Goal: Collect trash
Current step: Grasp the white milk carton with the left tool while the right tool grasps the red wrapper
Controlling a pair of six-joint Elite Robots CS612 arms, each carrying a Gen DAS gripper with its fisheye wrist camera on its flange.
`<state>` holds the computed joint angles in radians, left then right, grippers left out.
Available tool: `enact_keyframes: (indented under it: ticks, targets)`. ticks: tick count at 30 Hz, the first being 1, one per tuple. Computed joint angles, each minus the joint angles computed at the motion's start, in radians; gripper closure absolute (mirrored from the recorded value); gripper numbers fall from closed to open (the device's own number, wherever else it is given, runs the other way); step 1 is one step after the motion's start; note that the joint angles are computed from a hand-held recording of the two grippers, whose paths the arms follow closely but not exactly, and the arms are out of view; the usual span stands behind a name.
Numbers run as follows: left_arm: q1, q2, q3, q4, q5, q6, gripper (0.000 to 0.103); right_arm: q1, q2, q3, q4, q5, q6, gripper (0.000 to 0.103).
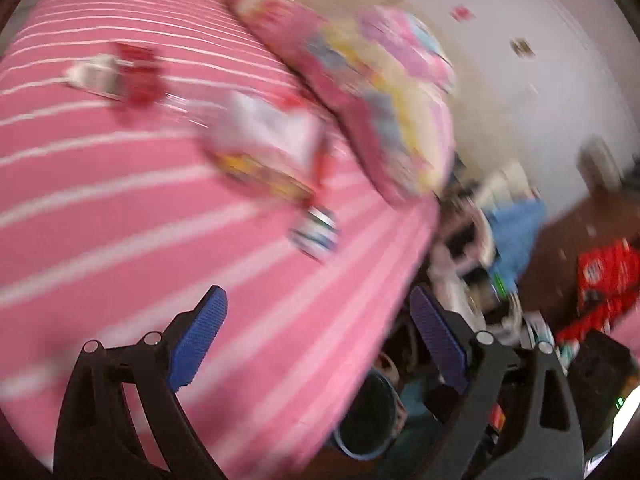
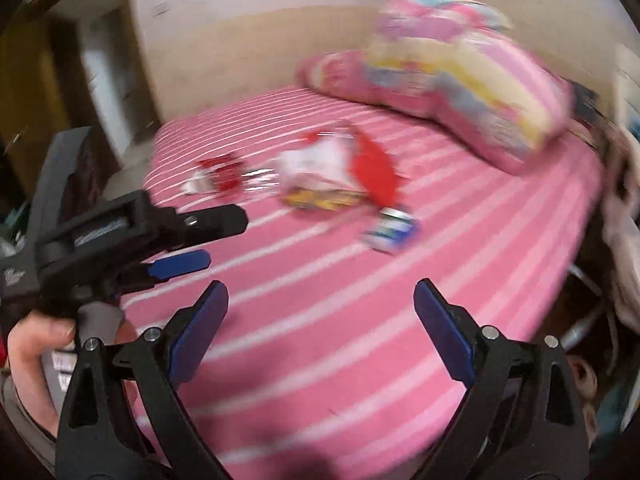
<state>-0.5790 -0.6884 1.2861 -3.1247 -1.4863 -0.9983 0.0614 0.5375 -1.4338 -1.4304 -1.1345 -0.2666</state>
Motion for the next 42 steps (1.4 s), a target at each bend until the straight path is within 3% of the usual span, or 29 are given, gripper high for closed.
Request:
enact_keyframes:
  ticks: [5, 11, 16, 22, 27, 30, 34, 38, 42]
  targets:
    - [0.078, 0.000, 0.057, -0.052, 0.025, -0.092, 0.013, 0.095, -0.041, 0.140, -0.101, -0.018, -0.123, 0.010]
    - [0.159, 0.040, 0.047, -0.075, -0.010, -0.175, 0.013, 0.171, -0.105, 0.334, -0.233, -0.047, -0.204, 0.010]
    - [0.213, 0.069, 0.017, -0.075, -0.060, -0.266, 0.013, 0.210, -0.147, 0.472, -0.349, -0.081, -0.275, 0.010]
    - [0.267, 0.127, -0.080, -0.062, -0.146, -0.289, 0.013, 0.240, -0.204, 0.639, -0.493, -0.130, -0.369, 0.011]
    - [0.295, 0.178, -0.152, -0.041, -0.212, -0.334, 0.013, 0.262, -0.253, 0.778, -0.604, -0.169, -0.433, 0.014]
    - [0.304, 0.193, -0.172, -0.050, -0.225, -0.358, 0.013, 0.269, -0.283, 0.853, -0.630, -0.187, -0.469, 0.025]
    - [0.311, 0.207, -0.202, -0.019, -0.237, -0.385, 0.011, 0.276, -0.318, 0.942, -0.685, -0.224, -0.517, 0.029]
    - [0.311, 0.214, -0.249, 0.084, -0.253, -0.315, 0.005, 0.278, -0.378, 1.075, -0.761, -0.248, -0.533, 0.029]
    - [0.314, 0.222, -0.269, 0.099, -0.261, -0.304, 0.005, 0.276, -0.432, 1.194, -0.851, -0.235, -0.571, 0.029]
